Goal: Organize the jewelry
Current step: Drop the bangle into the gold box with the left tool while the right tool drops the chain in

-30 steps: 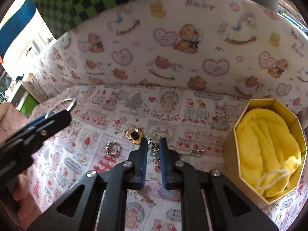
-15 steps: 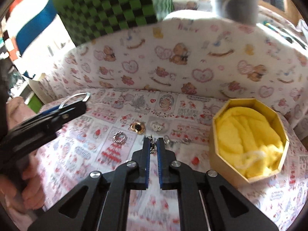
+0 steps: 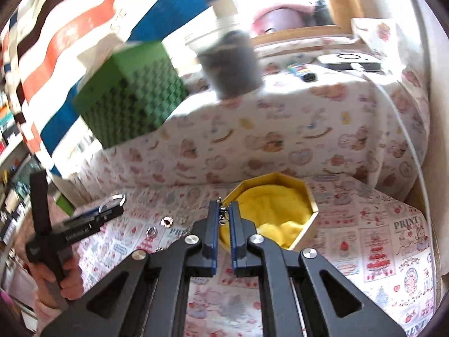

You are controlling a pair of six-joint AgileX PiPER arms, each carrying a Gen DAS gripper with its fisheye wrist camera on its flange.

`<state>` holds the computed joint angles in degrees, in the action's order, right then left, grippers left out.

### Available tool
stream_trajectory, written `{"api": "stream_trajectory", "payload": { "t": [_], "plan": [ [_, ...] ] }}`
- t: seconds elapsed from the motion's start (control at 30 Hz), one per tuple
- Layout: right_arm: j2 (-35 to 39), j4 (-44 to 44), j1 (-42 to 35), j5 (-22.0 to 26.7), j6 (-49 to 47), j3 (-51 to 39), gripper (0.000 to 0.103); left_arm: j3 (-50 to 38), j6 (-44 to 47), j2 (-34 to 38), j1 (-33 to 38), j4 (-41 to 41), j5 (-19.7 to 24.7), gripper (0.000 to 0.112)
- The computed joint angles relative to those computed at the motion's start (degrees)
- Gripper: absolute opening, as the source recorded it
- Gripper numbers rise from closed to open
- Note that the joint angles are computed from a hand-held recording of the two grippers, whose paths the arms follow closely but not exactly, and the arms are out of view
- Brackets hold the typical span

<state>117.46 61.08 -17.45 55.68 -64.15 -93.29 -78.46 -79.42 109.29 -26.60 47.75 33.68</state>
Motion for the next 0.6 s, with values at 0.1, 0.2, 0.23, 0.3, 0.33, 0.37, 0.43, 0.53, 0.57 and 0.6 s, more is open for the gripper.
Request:
{"api": "stream_trajectory", "payload": {
  "t": [0.1, 0.2, 0.23, 0.3, 0.33, 0.37, 0.43, 0.53, 0.57, 0.6],
  "plan": [
    [2.31, 0.25, -1.36, 1.40, 2.93, -3.22, 0.006, -0.64, 1.12, 0.77, -0.06, -0.92, 0.23, 0.067],
    [3.62, -0.44, -2.05, 1.76, 5.03, -5.48, 0.006, -1.05, 2.04, 1.24, -0.08, -1.74, 0.12, 0.067],
    [4.41, -0.58, -2.30, 2.16, 6.06, -6.66, 0.006, -0.98, 2.41, 1.22, -0.08, -2.09, -0.23, 0.067],
    [5.63, -0.58, -3.23, 3.27, 6.80, -8.37, 0.006, -0.81, 2.47, 1.10, -0.37, -1.98, -0.48, 0.067],
    [6.18, -1.07, -3.36, 3.41, 7.47, -9.30, 0.006, -0.77, 2.09, 1.02, -0.70, -1.44, -0.29, 0.067],
    [6.54, -0.96, -3.64, 3.74, 7.60, -9.69, 0.006, -0.68, 1.52, 0.95, -1.01, -0.84, -0.22, 0.067],
    [8.65, -0.85, -4.02, 6.51, 9.20, -12.40, 0.006, -0.27, 0.78, 0.48, -1.34, -0.05, -0.55, 0.067],
    [9.88, -0.15, -3.85, 7.19, 9.03, -13.55, 0.006, 0.83, 2.71, -0.55, -0.41, -3.21, -3.33, 0.067],
    [9.58, -0.28, -3.61, 6.39, 8.36, -12.93, 0.006, 1.00, 3.40, -0.73, -0.14, -4.19, -3.84, 0.067],
    [9.32, -0.27, -3.33, 5.65, 7.49, -12.34, 0.006, 1.22, 3.36, -0.90, -0.06, -4.30, -3.99, 0.067]
  ]
}}
